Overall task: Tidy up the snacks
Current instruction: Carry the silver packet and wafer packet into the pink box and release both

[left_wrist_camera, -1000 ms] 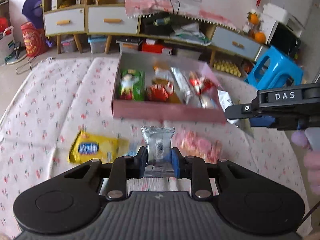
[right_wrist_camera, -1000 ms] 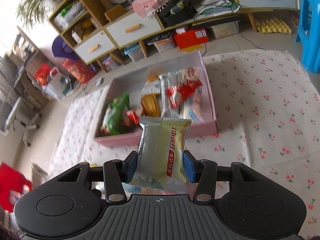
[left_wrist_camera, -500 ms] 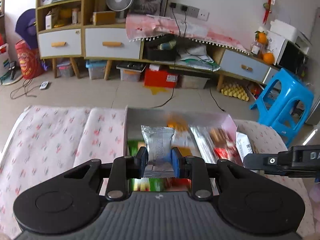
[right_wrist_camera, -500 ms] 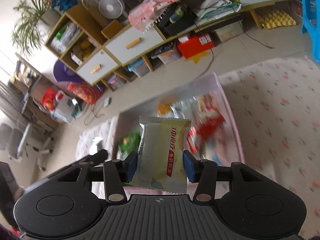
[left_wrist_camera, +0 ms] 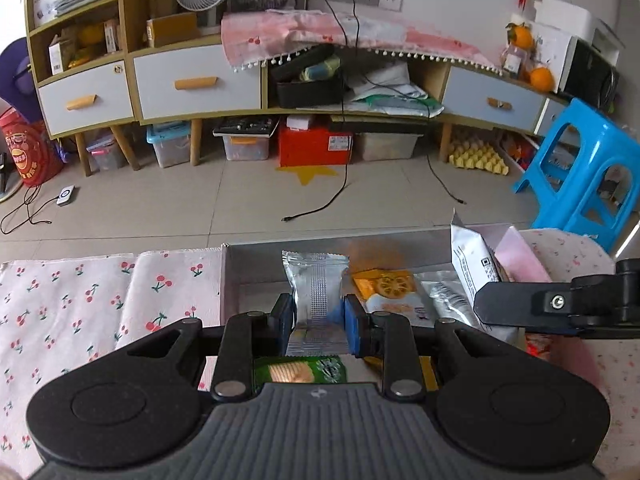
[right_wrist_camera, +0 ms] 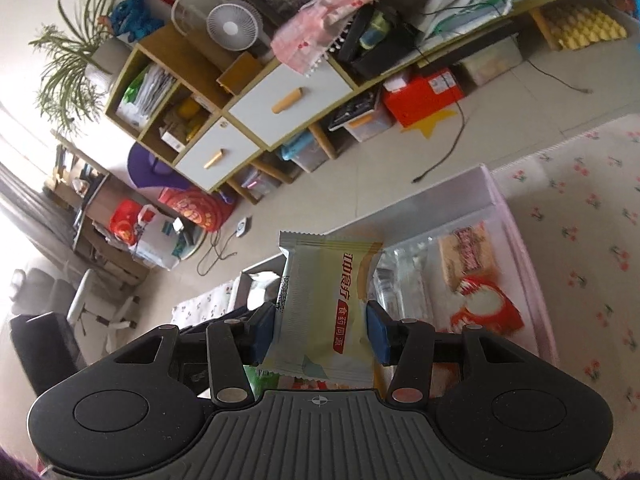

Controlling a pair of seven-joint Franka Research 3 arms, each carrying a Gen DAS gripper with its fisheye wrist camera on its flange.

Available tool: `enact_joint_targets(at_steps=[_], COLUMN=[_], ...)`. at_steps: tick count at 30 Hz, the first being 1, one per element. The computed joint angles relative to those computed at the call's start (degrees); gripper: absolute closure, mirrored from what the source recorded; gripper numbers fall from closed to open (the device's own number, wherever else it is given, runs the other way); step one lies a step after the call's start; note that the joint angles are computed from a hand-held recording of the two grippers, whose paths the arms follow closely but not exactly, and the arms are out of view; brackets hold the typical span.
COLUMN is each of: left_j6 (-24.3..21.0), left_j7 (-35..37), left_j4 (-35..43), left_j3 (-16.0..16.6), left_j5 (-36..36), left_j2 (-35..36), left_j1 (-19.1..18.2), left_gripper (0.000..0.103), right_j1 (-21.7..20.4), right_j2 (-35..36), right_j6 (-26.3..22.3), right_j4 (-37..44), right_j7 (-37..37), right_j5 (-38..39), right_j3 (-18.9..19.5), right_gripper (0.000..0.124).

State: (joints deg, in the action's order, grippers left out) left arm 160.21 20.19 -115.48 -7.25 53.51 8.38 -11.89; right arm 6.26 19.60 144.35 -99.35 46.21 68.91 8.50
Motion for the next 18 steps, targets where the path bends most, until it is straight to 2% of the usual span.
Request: enact_joint_targets(at_steps=[5,8,12,13,14,16,18], left_j6=[0.34,0.55,0.31,0.32,0.13,-0.35,-0.33], left_j7=[-0.13,0.14,0.81,0.61,0.6,-0.23,-1.03], left_j4=[0.82,0.99,1.53,1.51,1.58,1.74,1.58], left_j3=[0.49,0.61,0.7,0.8,0.81,1.03,1.06], left_j5=[0.24,0.17,-0.56,-0.36,-0.33,0.61,1.26], left_j2=[1.11,1.36,1.89,1.86,1.89,1.87,1.54], left_j1=[0.1,0.01,-0.11,-0.22,-0.32,-0.62,-0.69], left_gripper=[0.078,0.077,0.073,0.069,0.065,0.052,0.046], right_j1=[0.25,-0.26,-0.15,-0.04,-0.01,-0.06,-0.17], right_j2=[1.34,1.83,1.82,1.69,1.46,1.03,0.76], right_j6=[2.28,1.66,2.78,3.46,3.84,4.55,4.22], right_j4=[0.99,1.36,1.19,1.09,0.89,0.55,0.53], right_j7=[-2.85,-3.31,-5.21,-5.75,-6.17,-7.17,-7.95], right_j5=[1.27,2.6,3.49,3.75,3.98,5.02,5.71], right_j3=[0.72,1.08,1.34,1.37,1.38,1.46,1.41], right_gripper=[0.076,0.076,0.074,0.071,0.063,0.053,0.053])
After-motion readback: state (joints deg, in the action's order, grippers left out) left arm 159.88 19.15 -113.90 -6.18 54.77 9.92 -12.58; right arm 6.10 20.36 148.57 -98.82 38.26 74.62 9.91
